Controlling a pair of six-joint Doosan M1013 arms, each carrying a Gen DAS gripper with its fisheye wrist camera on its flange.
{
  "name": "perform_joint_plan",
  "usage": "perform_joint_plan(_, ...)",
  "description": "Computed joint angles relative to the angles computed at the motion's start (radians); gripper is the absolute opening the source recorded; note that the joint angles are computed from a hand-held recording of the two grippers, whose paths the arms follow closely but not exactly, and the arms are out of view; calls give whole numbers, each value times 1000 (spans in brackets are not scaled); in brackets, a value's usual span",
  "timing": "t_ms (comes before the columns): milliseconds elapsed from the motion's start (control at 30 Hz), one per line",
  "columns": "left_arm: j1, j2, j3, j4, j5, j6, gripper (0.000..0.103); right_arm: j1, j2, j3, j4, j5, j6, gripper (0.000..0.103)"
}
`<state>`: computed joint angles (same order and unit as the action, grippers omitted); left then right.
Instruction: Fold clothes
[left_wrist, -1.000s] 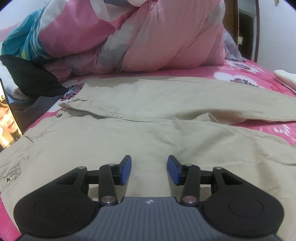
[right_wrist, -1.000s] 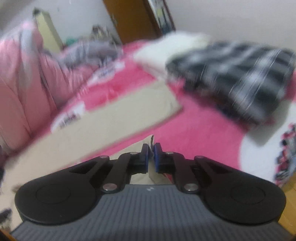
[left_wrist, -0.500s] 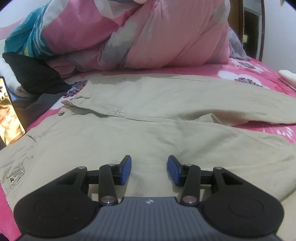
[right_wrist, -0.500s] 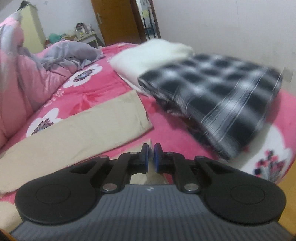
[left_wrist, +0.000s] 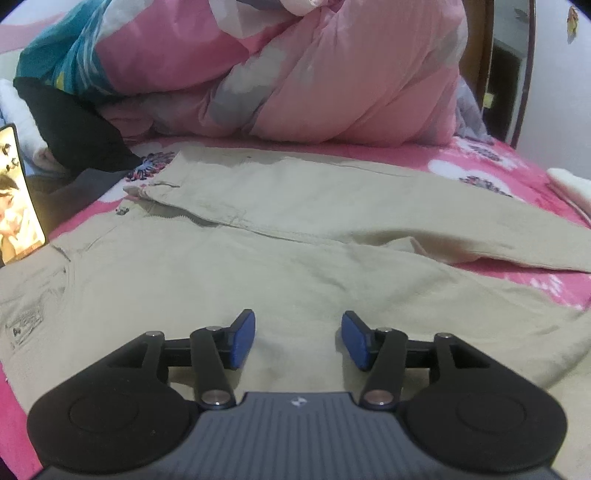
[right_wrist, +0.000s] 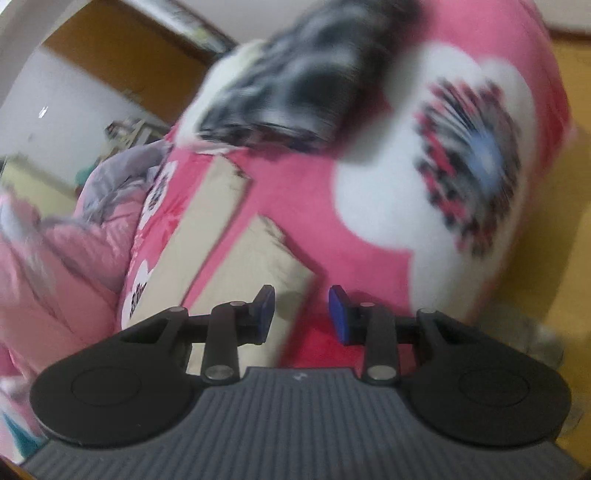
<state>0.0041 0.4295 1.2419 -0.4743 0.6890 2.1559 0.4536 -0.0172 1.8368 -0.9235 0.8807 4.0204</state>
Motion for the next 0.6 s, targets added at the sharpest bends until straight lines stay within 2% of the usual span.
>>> perform_joint_plan(100, 6, -14, 19, -12, -6, 22, 55, -4, 2, 24, -58, -38, 103, 33)
perform_joint_plan(200, 10, -28, 40, -19, -27, 43, 55, -1, 8, 24, -91, -39, 150, 33)
perform_joint_plan(367, 19, -49, 67, -14, -45, 45, 56, 20, 20, 7, -113, 12, 168, 32)
perform_joint_plan(500, 37, -73, 91, -43, -38, 36, 56, 13, 27, 7, -97, 1, 148, 31)
perform_joint_plan(533, 44, -80, 99, -58, -33, 39, 56, 14, 28, 4, -94, 6, 134, 29)
perform_joint_plan(600, 57, -96, 122, -89, -34, 53, 56, 15, 33, -6, -83, 20, 97, 16)
